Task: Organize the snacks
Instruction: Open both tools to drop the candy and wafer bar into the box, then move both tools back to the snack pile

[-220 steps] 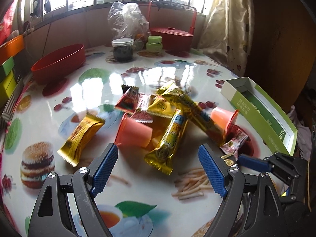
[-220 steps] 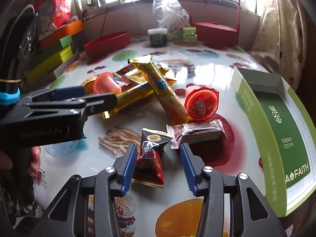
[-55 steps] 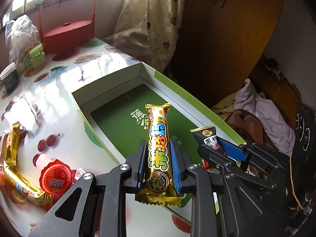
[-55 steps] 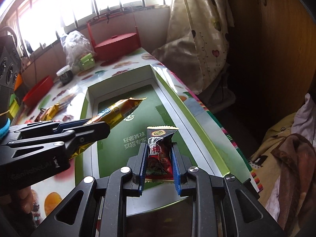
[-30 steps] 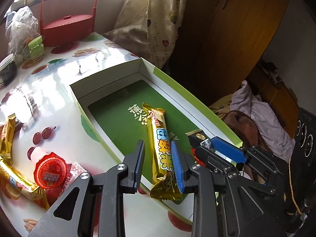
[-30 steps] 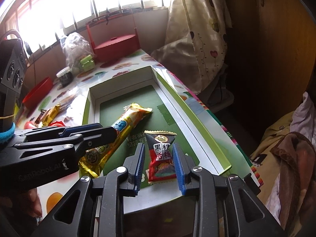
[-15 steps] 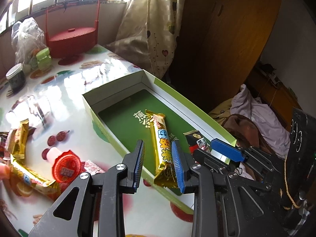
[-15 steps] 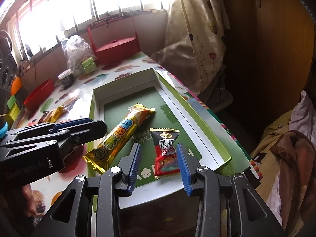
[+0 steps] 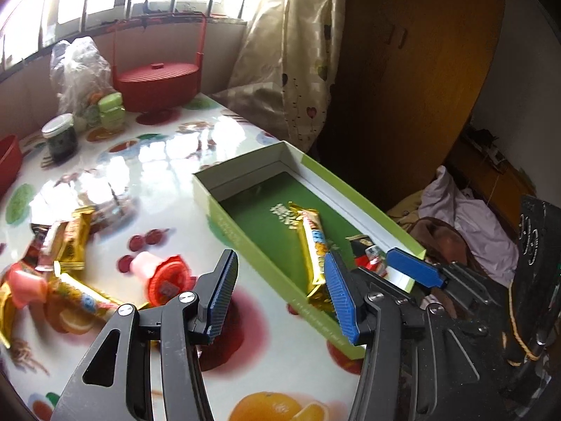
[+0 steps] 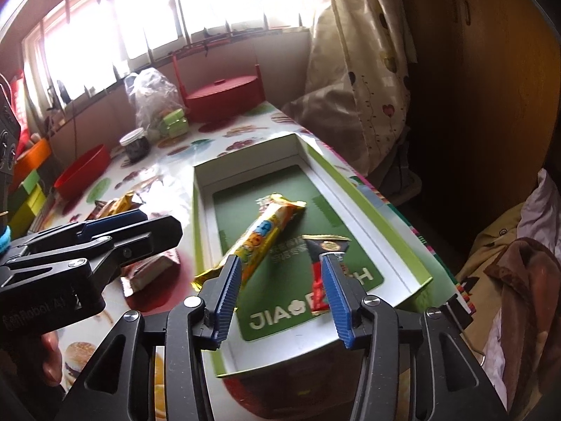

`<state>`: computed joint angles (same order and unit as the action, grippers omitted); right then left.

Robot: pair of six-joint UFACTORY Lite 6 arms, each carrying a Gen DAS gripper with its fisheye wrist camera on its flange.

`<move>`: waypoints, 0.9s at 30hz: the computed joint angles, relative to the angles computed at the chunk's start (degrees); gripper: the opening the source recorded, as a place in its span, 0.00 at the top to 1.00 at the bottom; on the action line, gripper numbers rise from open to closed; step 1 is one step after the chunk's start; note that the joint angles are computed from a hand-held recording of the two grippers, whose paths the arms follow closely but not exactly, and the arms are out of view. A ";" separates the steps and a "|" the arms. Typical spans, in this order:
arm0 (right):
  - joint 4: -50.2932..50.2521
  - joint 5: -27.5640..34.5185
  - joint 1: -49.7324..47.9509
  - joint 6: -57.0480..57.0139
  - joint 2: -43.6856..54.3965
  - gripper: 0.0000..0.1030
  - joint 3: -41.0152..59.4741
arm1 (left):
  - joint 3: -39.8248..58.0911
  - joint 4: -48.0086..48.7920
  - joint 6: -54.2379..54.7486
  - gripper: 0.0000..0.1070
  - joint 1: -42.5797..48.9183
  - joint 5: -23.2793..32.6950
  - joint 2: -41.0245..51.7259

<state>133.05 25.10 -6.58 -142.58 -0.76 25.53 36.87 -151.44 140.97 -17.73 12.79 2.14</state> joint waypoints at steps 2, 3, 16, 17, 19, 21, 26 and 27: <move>1.23 -0.39 1.43 -0.49 -0.71 0.53 -0.36 | -1.49 2.75 -2.44 0.51 1.20 0.56 -1.46; 1.41 -0.45 1.87 -0.50 -1.16 0.52 -0.63 | -2.03 2.67 -2.40 0.51 1.44 0.57 -2.03; 8.41 -0.98 10.07 -4.62 -2.98 0.49 -2.01 | -9.38 14.81 -11.22 0.51 15.73 5.81 -5.89; 8.88 -0.81 10.80 -4.99 -2.83 0.48 -2.03 | -9.58 15.61 -11.63 0.51 16.94 6.19 -5.66; 9.66 -0.90 12.04 -5.69 -2.14 0.48 -1.61 | -10.12 16.83 -12.05 0.51 19.09 6.87 -5.34; 10.93 -1.29 13.92 -6.76 -1.32 0.48 -0.99 | -10.64 17.50 -12.03 0.51 21.13 7.56 -4.93; 13.62 -1.86 17.88 -8.88 -0.76 0.47 -0.05 | -11.79 18.74 -12.01 0.51 25.50 8.89 -4.06; 13.84 -1.99 18.88 -9.05 -0.16 0.47 0.50 | -11.71 19.01 -12.10 0.51 26.09 8.95 -3.64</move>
<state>146.89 23.11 12.30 -151.63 -0.93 26.03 25.15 -132.43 128.86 8.36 21.74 -1.50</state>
